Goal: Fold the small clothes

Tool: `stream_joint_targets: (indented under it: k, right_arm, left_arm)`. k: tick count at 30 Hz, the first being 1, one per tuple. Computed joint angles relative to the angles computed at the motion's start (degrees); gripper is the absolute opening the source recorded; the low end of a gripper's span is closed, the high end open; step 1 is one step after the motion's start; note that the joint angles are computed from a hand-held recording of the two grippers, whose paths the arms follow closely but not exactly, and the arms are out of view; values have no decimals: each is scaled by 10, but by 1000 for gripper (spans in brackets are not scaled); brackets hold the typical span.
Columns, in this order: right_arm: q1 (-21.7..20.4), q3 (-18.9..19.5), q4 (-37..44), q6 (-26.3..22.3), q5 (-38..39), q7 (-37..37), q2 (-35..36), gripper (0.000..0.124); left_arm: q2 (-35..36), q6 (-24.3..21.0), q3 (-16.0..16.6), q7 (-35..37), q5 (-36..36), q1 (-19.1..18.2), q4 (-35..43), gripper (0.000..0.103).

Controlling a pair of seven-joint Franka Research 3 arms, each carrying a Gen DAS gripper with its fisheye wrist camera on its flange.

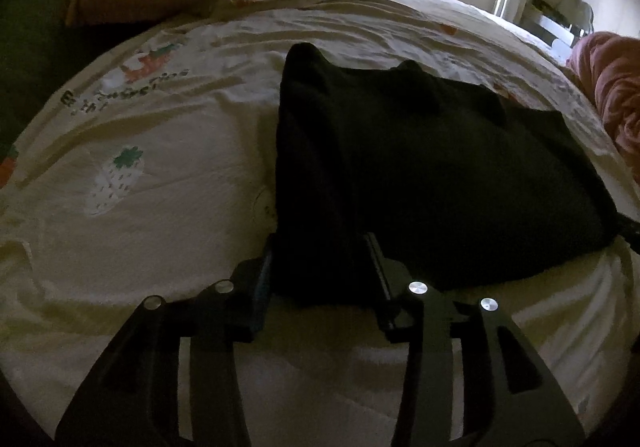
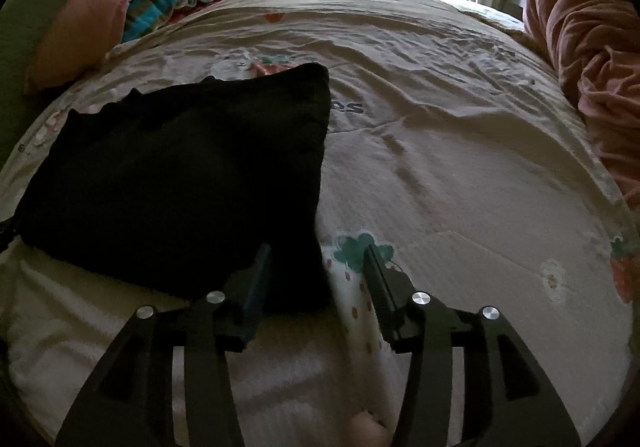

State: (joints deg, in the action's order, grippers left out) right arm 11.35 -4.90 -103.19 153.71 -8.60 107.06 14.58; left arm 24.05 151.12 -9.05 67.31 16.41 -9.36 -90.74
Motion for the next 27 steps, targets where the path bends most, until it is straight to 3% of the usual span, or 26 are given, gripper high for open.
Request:
stream_joint_targets:
  k: [2, 11, 15, 17, 20, 27]
  right_arm:
    - [5, -4, -7, 1, -12, 10, -6, 54]
    - [11, -3, -38, 18, -57, 43, -34, 69]
    - [10, 6, -43, 22, -59, 39, -42, 70]
    - [10, 10, -42, 23, -57, 34, -43, 70]
    - [15, 12, -43, 29, -62, 39, -47, 90]
    - [24, 19, -41, 40, -70, 42, -52, 96]
  left_arm:
    - [-7, 4, 1, -2, 3, -1, -9, 37]
    - [-34, 22, -1, -10, 9, 0, -44, 46]
    - [-49, 31, -1, -11, 11, 0, -61, 51]
    - [-58, 36, -1, -14, 12, 1, -71, 55]
    - [-71, 43, 3, -25, 23, -2, -83, 63]
    - [-99, 58, 3, -38, 36, 1, -106, 85]
